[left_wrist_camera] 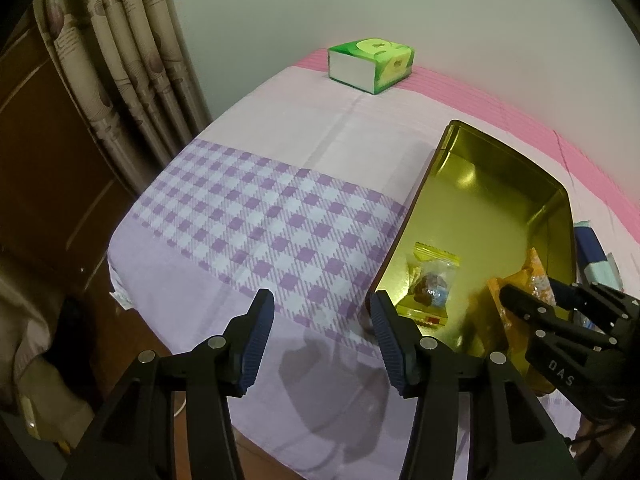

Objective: Organize snacks
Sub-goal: 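Carry the yellow snack bag into the gold tin and open the right tool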

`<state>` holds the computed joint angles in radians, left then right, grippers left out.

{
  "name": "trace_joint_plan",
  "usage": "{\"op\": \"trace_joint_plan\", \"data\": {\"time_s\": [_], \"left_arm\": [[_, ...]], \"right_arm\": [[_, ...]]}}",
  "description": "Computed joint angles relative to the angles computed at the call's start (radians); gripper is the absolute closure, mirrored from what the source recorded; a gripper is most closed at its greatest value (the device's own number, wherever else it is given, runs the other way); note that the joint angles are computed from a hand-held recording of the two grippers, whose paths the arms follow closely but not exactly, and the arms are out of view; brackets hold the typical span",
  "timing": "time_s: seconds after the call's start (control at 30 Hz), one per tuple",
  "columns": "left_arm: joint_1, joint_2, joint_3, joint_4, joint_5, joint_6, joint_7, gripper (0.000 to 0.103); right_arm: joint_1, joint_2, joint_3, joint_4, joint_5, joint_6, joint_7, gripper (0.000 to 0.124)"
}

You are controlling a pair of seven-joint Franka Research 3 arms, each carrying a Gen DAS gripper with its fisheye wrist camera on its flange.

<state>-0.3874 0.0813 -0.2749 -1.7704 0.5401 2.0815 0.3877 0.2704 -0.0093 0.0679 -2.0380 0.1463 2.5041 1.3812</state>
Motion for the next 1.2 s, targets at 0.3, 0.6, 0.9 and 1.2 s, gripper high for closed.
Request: {"op": "trace_joint_plan", "data": {"time_s": [0.3,0.6,0.9,1.2], "left_arm": [[-0.002,0.002,0.0,0.0,-0.003,0.003,0.003,0.051],[-0.002,0.002,0.001,-0.002,-0.002,0.008,0.009,0.051],[-0.002,0.003,0.0,-0.002,-0.005,0.007,0.008,0.051],[-0.001,0.002,0.001,-0.006,-0.006,0.012,0.01,0.051]], "right_arm": [[-0.011,-0.015,-0.004,-0.009,-0.1,0.003,0.046,0.09],[-0.018,-0.007,-0.005,-0.004,-0.199,0.015,0.105,0.09],[-0.017,0.01,-0.009,0.015,-0.245,0.013,0.134,0.089],[-0.016,0.013,-0.01,0.022,-0.224,0.004,0.124,0.086]]}}
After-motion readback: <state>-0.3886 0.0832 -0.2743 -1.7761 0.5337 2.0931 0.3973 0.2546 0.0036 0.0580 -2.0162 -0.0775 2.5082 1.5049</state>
